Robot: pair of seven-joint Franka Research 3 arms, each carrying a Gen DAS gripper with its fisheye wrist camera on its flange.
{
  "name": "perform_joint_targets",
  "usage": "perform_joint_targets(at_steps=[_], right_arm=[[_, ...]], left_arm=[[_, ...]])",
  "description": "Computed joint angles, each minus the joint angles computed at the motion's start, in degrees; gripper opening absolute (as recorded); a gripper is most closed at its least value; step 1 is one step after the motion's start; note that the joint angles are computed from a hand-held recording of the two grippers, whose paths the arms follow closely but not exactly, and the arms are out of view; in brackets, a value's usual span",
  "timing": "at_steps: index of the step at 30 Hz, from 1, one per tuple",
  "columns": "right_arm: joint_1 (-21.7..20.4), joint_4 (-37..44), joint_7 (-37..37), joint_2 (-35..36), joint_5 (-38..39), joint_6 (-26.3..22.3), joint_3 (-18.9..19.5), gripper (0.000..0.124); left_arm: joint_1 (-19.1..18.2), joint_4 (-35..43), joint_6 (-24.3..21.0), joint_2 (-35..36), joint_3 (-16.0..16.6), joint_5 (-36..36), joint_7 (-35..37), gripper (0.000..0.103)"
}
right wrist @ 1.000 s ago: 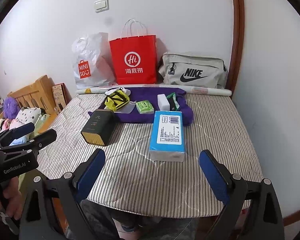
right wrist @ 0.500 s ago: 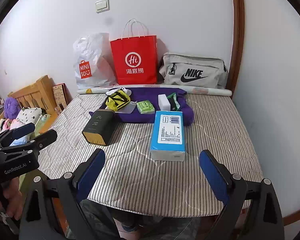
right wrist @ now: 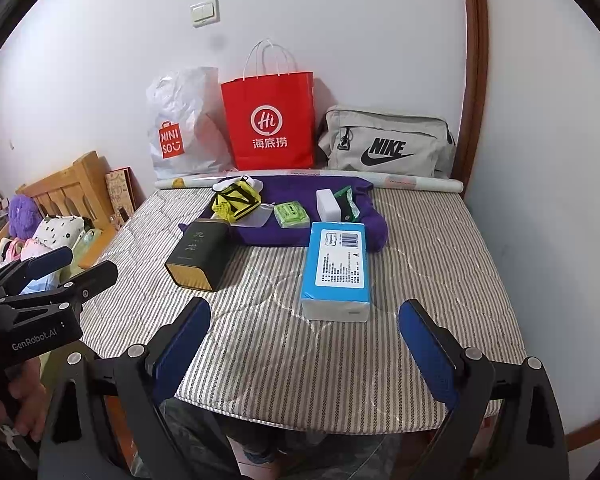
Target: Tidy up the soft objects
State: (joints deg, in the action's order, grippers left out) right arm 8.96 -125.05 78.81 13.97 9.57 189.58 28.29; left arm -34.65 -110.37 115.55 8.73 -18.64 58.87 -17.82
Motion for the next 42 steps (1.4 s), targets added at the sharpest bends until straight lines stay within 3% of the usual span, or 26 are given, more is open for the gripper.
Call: perform_joint_targets(at_steps=[35,42], right_arm=[[-3.34,-0.52,0.41,-0.29,-1.24,-0.13,3.19,0.094],[-2.36,-0.61,0.54,-0.48,-1.09,-0.09,2.25,0.094]], left_arm=[[-0.09,-0.30,-0.58,-0.33,-0.18,-0.19,-0.43,0.086],[-0.04,-0.40,-0.46,-0.38,-0.19,-0.16,-0.49,0.086]])
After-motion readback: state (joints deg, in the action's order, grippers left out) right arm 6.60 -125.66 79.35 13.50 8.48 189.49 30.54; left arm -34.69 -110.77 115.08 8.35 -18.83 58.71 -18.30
